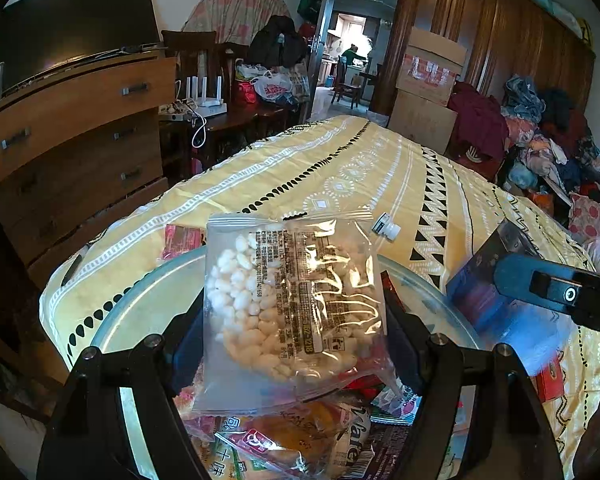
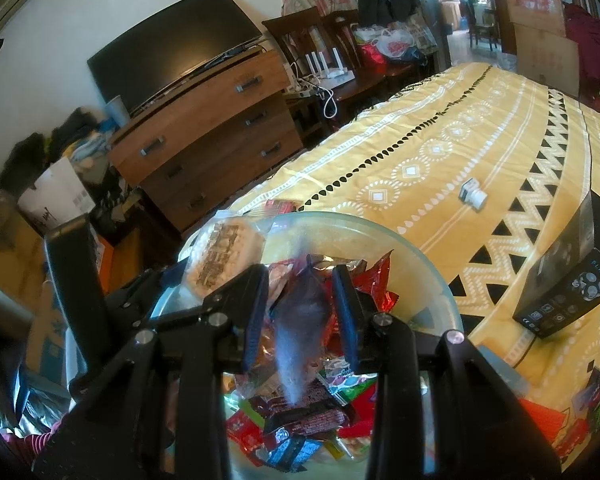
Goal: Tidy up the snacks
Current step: 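Lower both packs into the glass bowl and open both tools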
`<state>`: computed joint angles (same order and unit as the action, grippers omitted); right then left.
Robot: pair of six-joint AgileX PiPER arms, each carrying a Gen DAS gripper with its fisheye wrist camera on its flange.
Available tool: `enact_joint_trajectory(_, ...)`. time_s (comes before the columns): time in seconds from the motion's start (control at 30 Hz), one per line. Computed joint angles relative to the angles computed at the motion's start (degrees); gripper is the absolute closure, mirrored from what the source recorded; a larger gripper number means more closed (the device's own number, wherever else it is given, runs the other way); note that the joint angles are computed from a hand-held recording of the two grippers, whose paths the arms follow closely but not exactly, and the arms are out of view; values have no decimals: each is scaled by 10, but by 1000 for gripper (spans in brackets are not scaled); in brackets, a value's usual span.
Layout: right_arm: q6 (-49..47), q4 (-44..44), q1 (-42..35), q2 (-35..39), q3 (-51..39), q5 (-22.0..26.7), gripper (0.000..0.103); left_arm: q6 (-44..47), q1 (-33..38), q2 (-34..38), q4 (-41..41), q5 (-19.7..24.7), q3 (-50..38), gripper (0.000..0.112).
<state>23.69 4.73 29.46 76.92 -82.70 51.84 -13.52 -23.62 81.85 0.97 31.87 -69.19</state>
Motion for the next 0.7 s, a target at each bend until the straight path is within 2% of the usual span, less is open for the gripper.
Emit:
enact_joint_trajectory(0.27,-1,1,0,1,-1,2,70,-6,3,-2,0,-6,12,33)
enact_joint_trajectory(0.63,3,0,7,-2,28,-15,70,-30,1,13,21,11,3,32)
enact_joint_trajectory(0.7,10,-5,11,2,18,-9,69,-35,-3,18,27,17,-1,25)
